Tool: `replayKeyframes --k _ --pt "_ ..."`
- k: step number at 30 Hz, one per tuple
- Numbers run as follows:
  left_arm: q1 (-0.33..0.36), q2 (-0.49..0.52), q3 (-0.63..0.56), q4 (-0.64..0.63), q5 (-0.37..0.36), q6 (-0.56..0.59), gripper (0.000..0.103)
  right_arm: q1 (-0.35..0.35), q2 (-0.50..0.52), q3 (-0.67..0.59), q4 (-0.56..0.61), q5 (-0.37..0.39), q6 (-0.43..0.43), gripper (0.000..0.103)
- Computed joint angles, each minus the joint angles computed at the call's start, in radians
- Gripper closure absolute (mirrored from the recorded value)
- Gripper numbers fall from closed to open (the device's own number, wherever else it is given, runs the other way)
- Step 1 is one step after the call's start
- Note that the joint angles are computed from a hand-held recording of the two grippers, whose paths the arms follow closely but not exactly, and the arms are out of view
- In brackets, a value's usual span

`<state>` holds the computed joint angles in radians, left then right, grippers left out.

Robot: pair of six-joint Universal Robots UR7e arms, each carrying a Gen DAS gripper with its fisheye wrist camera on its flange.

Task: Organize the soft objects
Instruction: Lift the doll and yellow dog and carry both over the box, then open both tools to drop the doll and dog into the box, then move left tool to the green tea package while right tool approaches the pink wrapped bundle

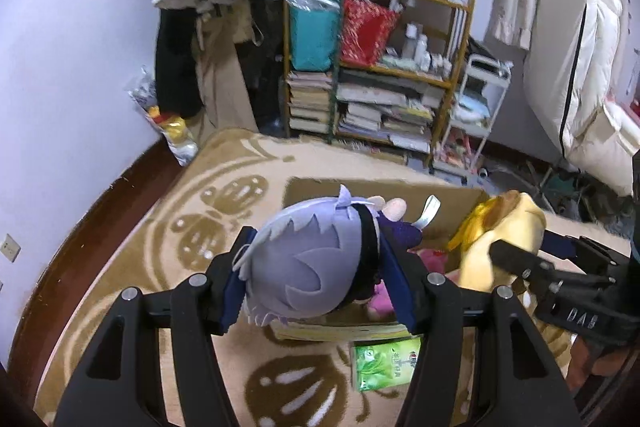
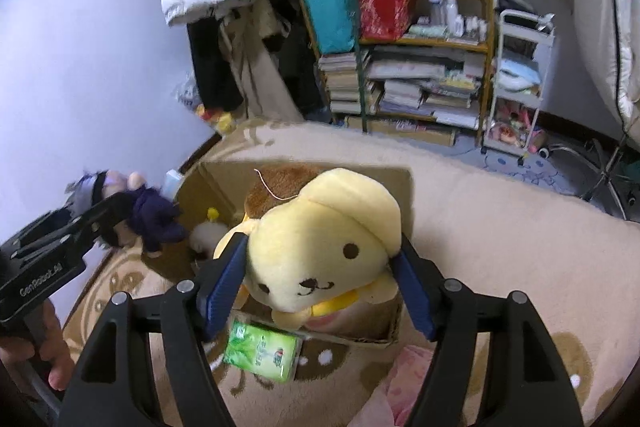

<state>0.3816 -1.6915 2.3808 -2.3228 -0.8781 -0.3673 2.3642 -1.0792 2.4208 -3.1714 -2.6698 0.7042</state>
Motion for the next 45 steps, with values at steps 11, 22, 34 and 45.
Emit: replayKeyframes --k 11,22,34,45 --pt "0.016 0.097 -0.025 0.006 0.003 -0.010 0.040 -0.033 -0.007 0.030 -0.040 0.046 -0.002 0.019" --pt "-0.004 0.095 -0.077 0.107 -0.029 -0.034 0.020 -0.016 -0.045 0.018 0.037 0.023 0.030 0.010" --pt "-0.051 0.001 -0.096 0.279 -0.042 -0.129 0.005 0.063 -0.153 -0.019 0.428 0.002 0.278 0.000" --pt "-0.069 -0.081 -0.075 0.446 -0.090 -0.249 0.004 0.132 -0.227 0.016 0.647 0.058 0.555 0.000"
